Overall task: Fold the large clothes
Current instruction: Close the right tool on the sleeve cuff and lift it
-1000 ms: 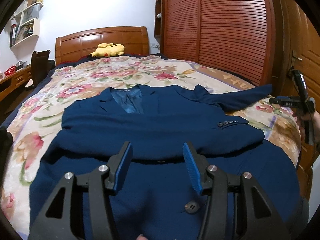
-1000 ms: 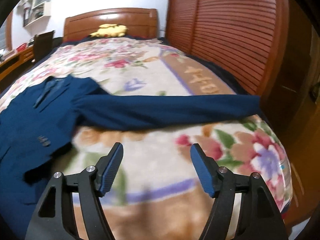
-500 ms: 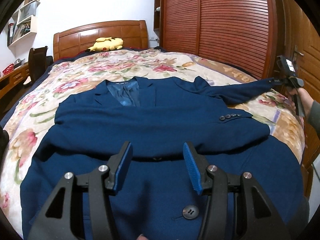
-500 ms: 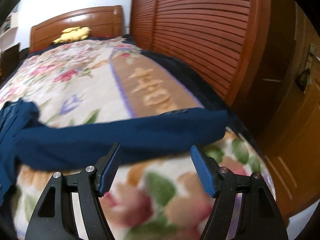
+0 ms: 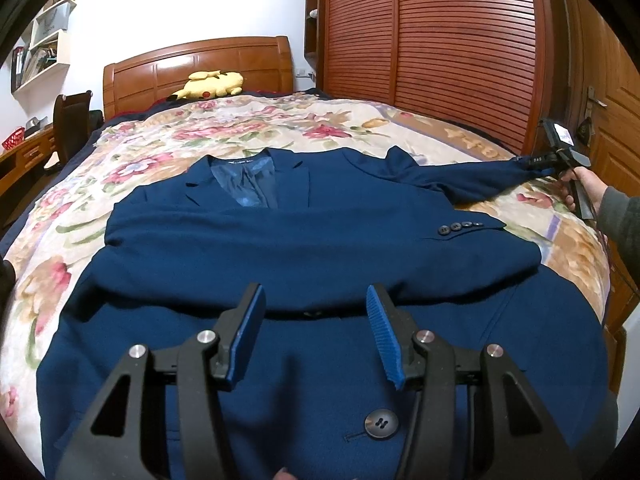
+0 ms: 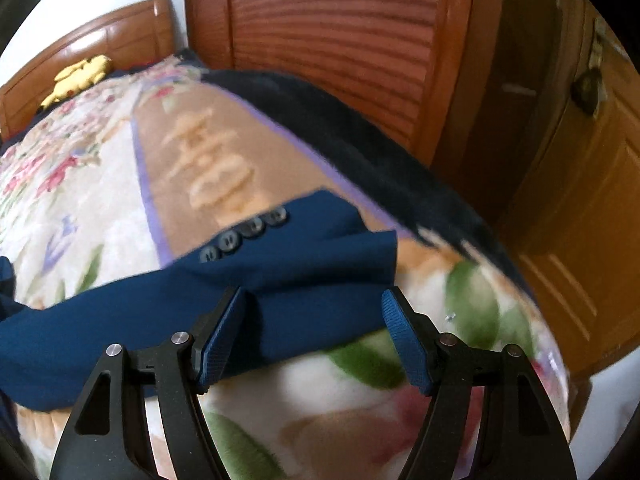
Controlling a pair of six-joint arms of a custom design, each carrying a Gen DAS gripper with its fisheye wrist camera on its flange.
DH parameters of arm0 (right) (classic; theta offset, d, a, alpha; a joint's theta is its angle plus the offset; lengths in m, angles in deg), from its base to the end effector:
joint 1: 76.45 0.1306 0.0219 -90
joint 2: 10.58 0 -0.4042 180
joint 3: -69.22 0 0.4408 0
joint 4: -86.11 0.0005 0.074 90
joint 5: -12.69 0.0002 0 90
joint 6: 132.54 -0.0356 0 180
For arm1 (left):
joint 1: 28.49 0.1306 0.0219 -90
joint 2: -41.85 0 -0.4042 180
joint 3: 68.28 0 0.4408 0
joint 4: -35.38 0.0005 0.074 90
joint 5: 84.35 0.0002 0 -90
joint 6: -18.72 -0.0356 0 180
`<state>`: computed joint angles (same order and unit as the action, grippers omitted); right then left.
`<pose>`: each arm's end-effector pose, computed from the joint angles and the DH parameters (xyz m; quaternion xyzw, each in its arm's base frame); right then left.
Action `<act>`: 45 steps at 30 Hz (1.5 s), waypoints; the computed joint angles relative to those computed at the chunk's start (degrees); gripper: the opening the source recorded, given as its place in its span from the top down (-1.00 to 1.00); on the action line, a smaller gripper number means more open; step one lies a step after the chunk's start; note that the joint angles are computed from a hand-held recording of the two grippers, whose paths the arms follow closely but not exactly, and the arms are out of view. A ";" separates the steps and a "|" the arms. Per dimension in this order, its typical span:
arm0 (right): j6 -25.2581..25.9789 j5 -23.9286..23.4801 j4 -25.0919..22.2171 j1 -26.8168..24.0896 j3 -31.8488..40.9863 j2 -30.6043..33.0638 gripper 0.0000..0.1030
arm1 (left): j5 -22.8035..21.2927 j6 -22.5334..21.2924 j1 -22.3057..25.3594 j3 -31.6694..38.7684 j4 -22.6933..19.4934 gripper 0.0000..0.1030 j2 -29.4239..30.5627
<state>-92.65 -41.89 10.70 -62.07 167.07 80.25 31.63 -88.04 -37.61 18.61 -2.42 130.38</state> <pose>0.4925 0.1045 0.4928 0.3413 0.8731 -0.1574 0.3105 0.5246 -0.1005 0.4546 0.2909 0.8372 -0.1751 0.4287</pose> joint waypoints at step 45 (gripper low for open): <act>29.33 14.53 0.30 27.92 47.15 25.88 0.87 | 2.31 0.09 7.28 -2.54 1.31 0.00 -4.17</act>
<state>-63.33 -27.36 11.00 -34.15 214.22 106.13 33.95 -87.94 -30.33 16.07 -1.11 126.20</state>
